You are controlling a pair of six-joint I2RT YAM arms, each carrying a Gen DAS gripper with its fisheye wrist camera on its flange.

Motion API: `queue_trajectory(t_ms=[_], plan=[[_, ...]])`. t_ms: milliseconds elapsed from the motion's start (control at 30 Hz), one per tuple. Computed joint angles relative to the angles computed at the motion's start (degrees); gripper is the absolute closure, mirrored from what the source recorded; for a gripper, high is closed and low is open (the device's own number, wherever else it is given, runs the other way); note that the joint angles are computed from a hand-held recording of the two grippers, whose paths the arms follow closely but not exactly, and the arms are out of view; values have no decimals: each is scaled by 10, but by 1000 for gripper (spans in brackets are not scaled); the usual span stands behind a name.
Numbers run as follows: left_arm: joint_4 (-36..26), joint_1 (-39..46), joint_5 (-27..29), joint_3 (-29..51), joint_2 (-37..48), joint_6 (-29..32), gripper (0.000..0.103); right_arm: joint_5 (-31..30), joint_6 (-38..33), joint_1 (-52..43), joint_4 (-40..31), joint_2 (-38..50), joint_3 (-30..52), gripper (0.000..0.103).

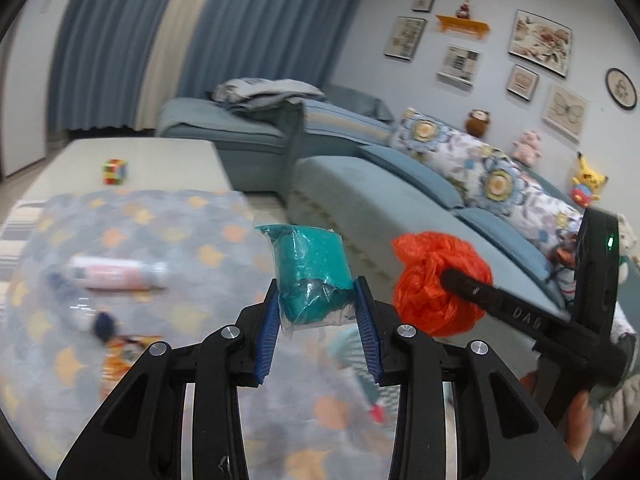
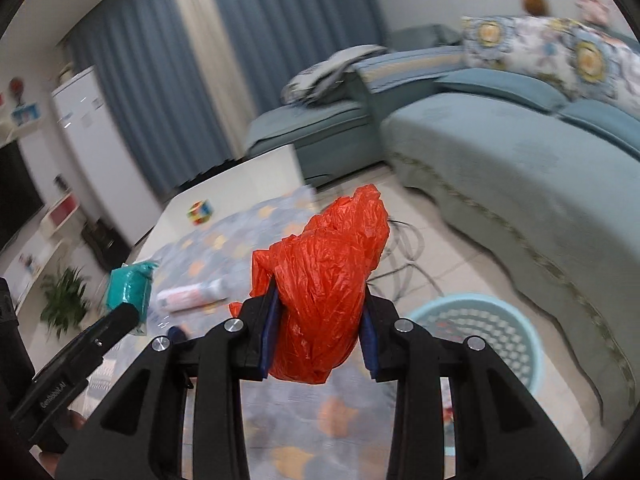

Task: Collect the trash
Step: 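Carry both items over the blue basket and open both tools to drop them, then move both tools back over the table toward the clear bottle and snack bag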

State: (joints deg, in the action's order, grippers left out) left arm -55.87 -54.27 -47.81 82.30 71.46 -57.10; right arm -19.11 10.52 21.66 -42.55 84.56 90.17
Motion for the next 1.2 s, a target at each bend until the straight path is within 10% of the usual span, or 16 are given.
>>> queue_trajectory(t_ms=[600, 1200], plan=[[229, 84, 263, -42, 201, 57, 68, -3, -6, -174, 40, 73, -148, 70], [216, 86, 251, -73, 208, 63, 44, 18, 16, -158, 96, 52, -237, 56]])
